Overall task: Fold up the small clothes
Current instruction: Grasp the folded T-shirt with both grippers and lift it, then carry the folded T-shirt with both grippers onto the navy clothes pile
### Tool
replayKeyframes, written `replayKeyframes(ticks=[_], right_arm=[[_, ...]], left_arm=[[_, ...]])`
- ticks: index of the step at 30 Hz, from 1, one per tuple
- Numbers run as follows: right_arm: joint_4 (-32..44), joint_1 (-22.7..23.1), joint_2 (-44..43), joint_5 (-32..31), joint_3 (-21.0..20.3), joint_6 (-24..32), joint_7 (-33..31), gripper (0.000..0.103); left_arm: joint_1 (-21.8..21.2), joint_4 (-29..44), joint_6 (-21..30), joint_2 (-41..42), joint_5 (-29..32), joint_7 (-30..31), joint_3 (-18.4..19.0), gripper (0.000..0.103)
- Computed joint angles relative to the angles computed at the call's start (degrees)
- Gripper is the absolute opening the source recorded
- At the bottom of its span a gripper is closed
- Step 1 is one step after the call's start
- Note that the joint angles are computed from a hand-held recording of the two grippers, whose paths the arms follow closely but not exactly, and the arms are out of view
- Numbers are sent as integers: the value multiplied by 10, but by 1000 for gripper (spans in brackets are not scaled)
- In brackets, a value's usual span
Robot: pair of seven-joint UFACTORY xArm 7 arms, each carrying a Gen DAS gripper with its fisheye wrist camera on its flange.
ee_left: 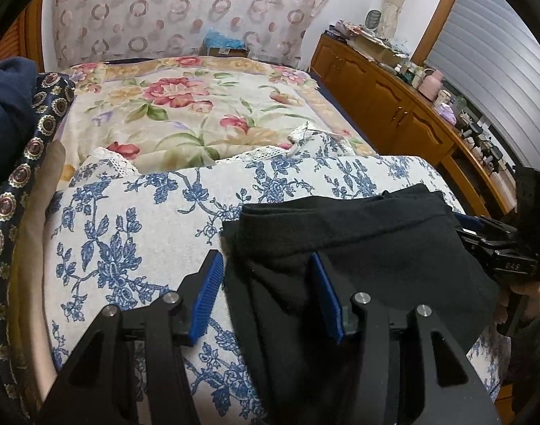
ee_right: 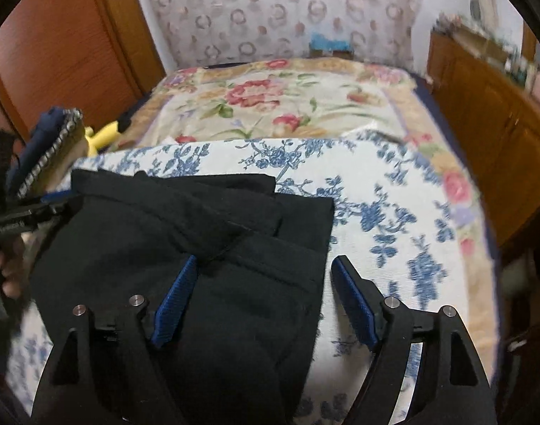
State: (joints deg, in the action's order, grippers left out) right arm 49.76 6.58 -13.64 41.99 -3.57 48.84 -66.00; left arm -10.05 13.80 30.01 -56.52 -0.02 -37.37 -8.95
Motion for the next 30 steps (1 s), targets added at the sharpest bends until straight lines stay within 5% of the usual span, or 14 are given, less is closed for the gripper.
replayKeyframes(ticks=[6, 9, 15, 30], right_arm=[[17, 1, 8, 11, -5, 47, -23, 65], [39, -5, 24, 21, -12, 110, -29, 37], [32, -22, 12, 43, -4, 126, -56, 17], [-40, 32, -167, 105, -38, 113, -117, 10]], left_arm=[[-9, 1, -18, 13, -6, 16, 10, 36], [-16, 1, -23, 14, -10, 25, 15, 25], [-15, -2, -10, -18, -8, 17, -1, 15], [-24, 13, 125, -289, 14, -17, -42, 13]])
